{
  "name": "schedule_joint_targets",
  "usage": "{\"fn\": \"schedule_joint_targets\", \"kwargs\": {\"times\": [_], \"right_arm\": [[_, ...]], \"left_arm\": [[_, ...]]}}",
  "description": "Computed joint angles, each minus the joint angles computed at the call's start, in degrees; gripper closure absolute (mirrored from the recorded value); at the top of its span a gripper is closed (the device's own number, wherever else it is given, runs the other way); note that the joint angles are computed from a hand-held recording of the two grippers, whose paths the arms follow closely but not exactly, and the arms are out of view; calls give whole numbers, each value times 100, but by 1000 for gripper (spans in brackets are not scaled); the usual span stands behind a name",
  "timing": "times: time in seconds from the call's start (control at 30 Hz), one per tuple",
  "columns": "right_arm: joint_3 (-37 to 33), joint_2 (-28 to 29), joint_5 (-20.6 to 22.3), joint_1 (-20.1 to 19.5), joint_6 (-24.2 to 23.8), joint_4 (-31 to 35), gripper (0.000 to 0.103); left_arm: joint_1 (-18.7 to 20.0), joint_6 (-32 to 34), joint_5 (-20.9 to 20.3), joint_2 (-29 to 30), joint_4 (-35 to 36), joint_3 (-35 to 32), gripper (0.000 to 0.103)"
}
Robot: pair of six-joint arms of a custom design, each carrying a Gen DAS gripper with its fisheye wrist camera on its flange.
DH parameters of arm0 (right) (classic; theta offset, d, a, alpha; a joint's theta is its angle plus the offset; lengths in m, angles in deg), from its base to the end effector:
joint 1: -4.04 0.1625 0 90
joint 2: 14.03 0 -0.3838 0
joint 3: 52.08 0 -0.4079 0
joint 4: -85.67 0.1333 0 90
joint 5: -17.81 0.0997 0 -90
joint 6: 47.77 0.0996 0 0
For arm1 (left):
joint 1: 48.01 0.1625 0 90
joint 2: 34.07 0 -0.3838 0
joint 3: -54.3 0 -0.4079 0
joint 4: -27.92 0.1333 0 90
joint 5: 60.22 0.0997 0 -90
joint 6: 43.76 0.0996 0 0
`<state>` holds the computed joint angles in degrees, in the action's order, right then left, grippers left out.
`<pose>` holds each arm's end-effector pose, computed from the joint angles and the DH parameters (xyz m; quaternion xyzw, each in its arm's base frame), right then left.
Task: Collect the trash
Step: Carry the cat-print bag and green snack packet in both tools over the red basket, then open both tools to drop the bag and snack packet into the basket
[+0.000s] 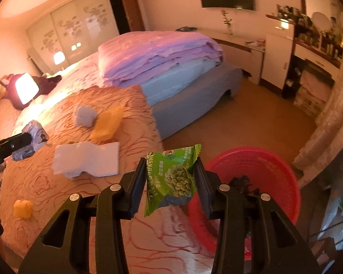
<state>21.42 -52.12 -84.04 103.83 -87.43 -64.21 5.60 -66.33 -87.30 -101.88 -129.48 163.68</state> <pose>0.2414 -0.7353 0.1155 0.3867 -0.8921 0.1777 0.1518 -0.1533 -0.5822 0.2498 -0.0158 0.8394 -0.4163 0.3490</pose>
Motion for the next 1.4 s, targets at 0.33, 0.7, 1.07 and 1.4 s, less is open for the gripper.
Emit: {"fn": "schedule_joint_targets", "kwargs": {"times": [0.33,0.7,1.07,1.4], "right_arm": [[-170,-24,-254,-206,224,-294,63],[-374,-1,-541,-459,450,-379,63],[-630,103,-694,-706,747,-83,62],[-756,187,-710,-774,816,134,55]], "left_arm": [[62,1059,-692,1078,-256,-1068,67],[236,1549,-1468,2186,405,-2365,67],[483,1551,-2077,3120,1479,-3544,66],[640,1393,-2372,3335,1935,-3867,61]]}}
